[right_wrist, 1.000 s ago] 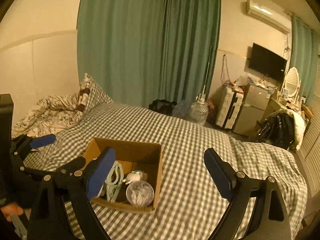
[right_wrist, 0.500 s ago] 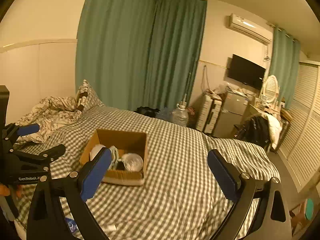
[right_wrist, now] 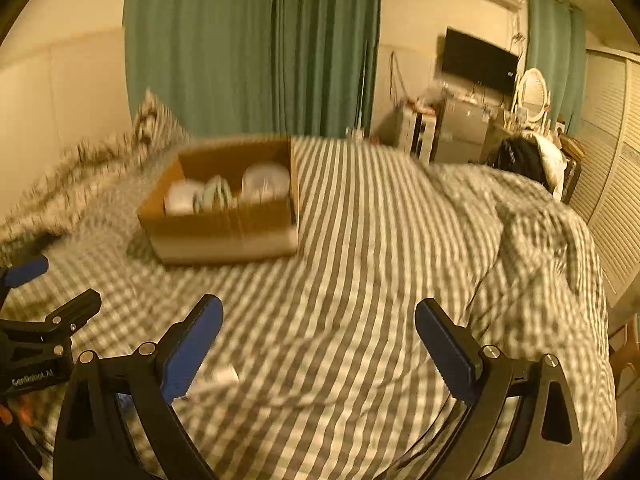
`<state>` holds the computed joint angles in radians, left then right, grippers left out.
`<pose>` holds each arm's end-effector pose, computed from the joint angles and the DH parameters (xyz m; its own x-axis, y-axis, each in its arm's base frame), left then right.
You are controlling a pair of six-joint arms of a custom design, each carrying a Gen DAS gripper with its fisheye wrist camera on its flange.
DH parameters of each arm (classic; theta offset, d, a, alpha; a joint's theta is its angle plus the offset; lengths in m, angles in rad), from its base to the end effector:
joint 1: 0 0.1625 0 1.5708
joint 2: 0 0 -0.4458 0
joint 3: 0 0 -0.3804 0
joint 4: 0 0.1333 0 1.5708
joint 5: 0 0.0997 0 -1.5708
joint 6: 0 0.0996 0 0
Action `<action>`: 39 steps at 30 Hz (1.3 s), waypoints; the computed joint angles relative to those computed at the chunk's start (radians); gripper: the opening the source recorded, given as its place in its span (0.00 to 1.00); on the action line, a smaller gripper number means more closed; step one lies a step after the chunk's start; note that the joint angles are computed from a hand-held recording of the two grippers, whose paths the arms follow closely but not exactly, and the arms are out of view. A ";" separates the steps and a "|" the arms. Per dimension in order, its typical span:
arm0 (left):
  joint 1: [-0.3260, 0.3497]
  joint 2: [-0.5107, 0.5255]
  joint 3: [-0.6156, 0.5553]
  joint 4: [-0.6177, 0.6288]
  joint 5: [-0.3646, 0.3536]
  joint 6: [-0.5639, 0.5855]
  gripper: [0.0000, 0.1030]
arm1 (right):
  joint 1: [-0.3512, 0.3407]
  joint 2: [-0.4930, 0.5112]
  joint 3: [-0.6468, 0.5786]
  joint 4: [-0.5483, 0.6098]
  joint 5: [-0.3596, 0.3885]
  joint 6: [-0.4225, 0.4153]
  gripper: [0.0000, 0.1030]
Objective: Organize objects
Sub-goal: 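Grasp the blue Vinda tissue pack with the left tool while the right tool grasps the white tube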
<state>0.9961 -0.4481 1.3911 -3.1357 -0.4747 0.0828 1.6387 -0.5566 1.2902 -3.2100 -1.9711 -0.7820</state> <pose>-0.2121 -0.7357 0.0689 -0.6265 -0.1294 -0.7686 0.4953 0.6953 -0.5208 0.1482 -0.7865 0.1652 -0.6372 -0.2612 0.7251 -0.6919 0.6084 -0.3887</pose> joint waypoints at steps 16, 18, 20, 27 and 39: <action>0.076 -0.050 0.053 0.405 -0.193 -0.257 0.51 | -0.003 0.022 0.015 0.038 -0.039 -0.018 0.94; 0.076 -0.061 0.059 0.400 -0.209 -0.261 0.49 | -0.003 0.020 0.020 0.044 -0.040 -0.020 0.94; 0.076 -0.072 0.071 0.373 -0.224 -0.262 0.49 | -0.001 0.019 0.028 0.050 -0.045 -0.028 0.94; 0.057 -0.110 0.115 0.211 -0.188 -0.188 0.49 | 0.008 0.029 0.040 0.096 -0.072 -0.021 0.94; 0.074 -0.136 0.141 0.099 -0.155 -0.156 0.49 | 0.017 0.165 -0.094 0.327 -0.120 0.108 0.92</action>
